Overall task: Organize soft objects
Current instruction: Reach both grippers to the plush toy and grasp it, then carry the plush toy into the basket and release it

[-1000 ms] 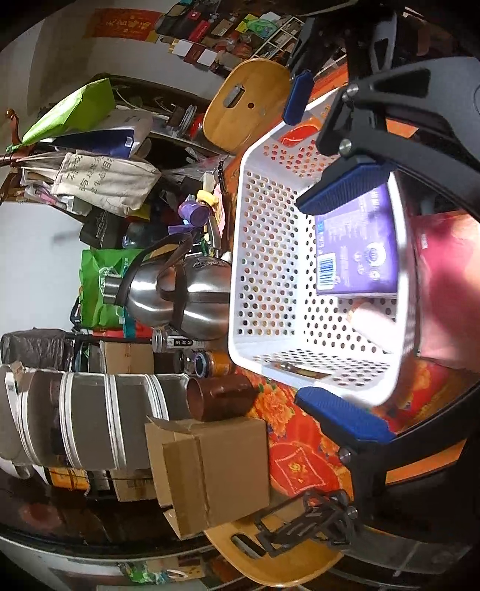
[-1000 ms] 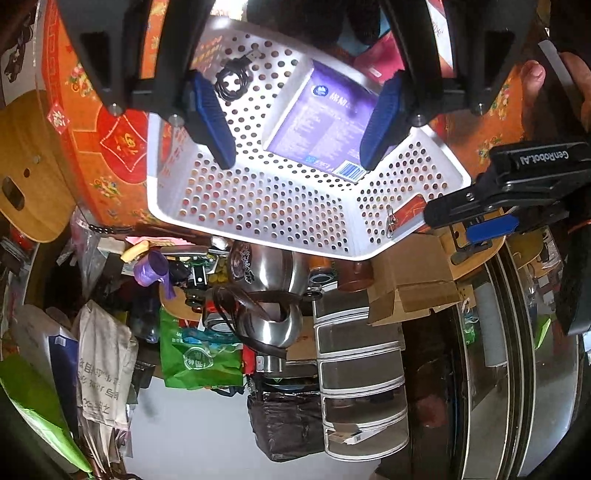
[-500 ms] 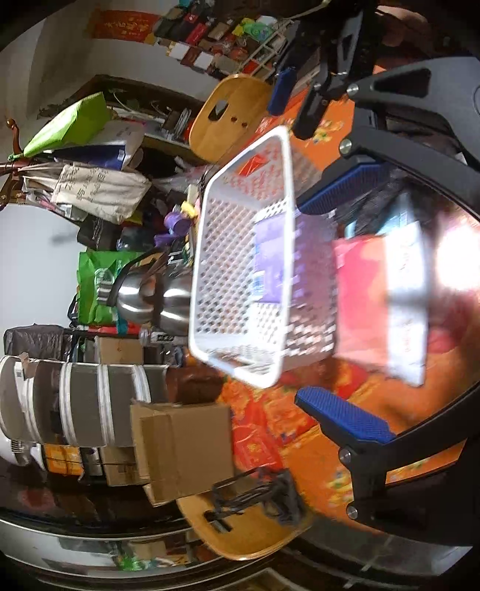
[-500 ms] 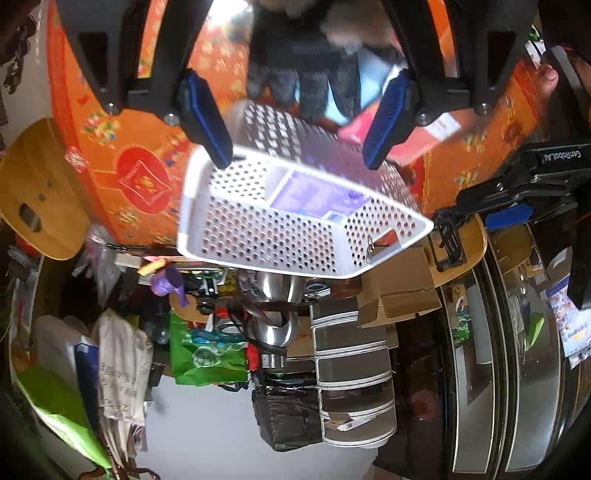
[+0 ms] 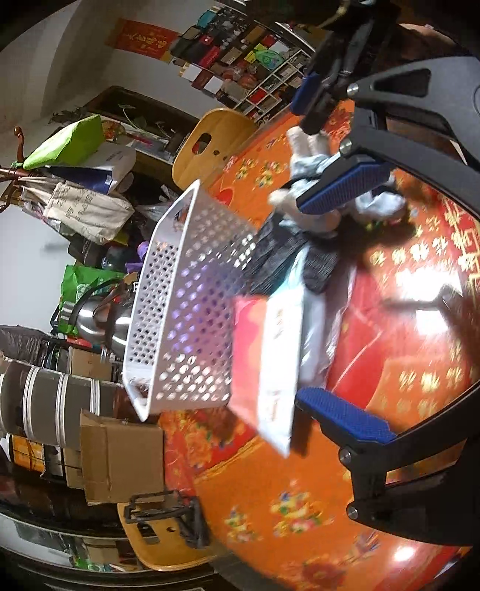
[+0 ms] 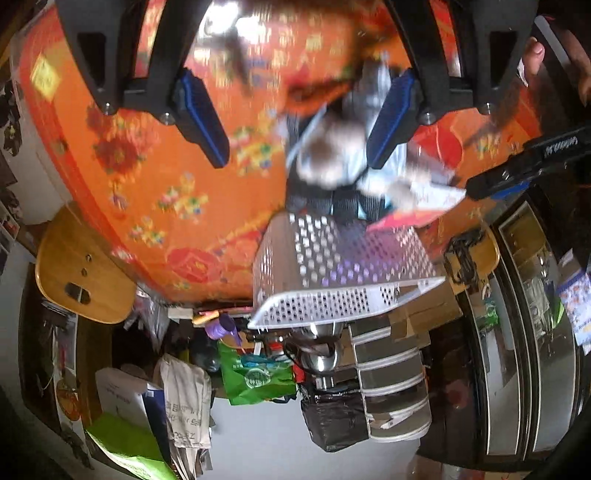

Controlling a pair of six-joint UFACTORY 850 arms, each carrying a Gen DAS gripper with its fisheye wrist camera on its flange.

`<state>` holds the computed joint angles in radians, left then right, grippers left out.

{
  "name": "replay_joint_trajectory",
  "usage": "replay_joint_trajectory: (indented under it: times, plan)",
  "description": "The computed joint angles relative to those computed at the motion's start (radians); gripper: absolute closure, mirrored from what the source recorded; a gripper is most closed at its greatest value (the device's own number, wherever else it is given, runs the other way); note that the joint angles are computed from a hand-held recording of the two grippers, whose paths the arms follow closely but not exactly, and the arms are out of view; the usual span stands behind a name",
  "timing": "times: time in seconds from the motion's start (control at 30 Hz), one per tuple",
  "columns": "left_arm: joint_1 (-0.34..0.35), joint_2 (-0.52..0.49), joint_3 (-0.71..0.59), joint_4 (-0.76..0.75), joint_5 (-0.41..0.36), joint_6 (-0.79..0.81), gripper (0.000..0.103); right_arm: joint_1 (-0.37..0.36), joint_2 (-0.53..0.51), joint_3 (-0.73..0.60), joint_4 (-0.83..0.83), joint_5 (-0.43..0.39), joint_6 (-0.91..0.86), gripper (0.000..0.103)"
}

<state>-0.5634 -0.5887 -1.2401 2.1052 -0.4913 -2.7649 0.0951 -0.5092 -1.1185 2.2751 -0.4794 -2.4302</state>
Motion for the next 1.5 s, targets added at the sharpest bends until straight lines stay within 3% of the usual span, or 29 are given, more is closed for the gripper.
replay_joint_trajectory:
  times: [0.23,0.3,0.43,0.57,0.7,0.8,1.03,1.5]
  plan:
    - [-0.034,-0.062,-0.075,-0.012,0.001,0.063,0.010,0.014,0.026,0.075,0.083,-0.046,-0.125,0.027]
    - [-0.042,-0.072,-0.089,-0.020,-0.007,0.088,0.013,0.018,0.025,0.074,0.082,-0.057,-0.134,0.033]
    - [-0.043,-0.085,-0.118,-0.020,0.013,0.127,0.039,0.024,0.015,0.054,0.044,-0.062,-0.095,0.064]
    - [-0.030,-0.100,-0.147,0.010,0.072,0.128,0.047,0.031,0.004,0.037,0.022,-0.059,-0.077,0.068]
    - [-0.018,-0.110,-0.160,0.087,0.121,0.078,0.078,0.031,-0.003,0.029,0.011,-0.066,-0.065,0.086]
    - [-0.013,-0.115,-0.166,0.160,0.144,0.021,0.088,0.034,-0.001,0.031,0.021,-0.063,-0.087,0.088]
    - [-0.018,-0.090,-0.128,0.273,0.115,-0.079,0.091,0.032,0.015,0.049,0.046,-0.082,-0.115,0.092]
    - [-0.018,0.025,0.008,0.343,0.014,-0.179,0.091,0.042,0.054,0.064,0.013,-0.142,-0.109,0.094]
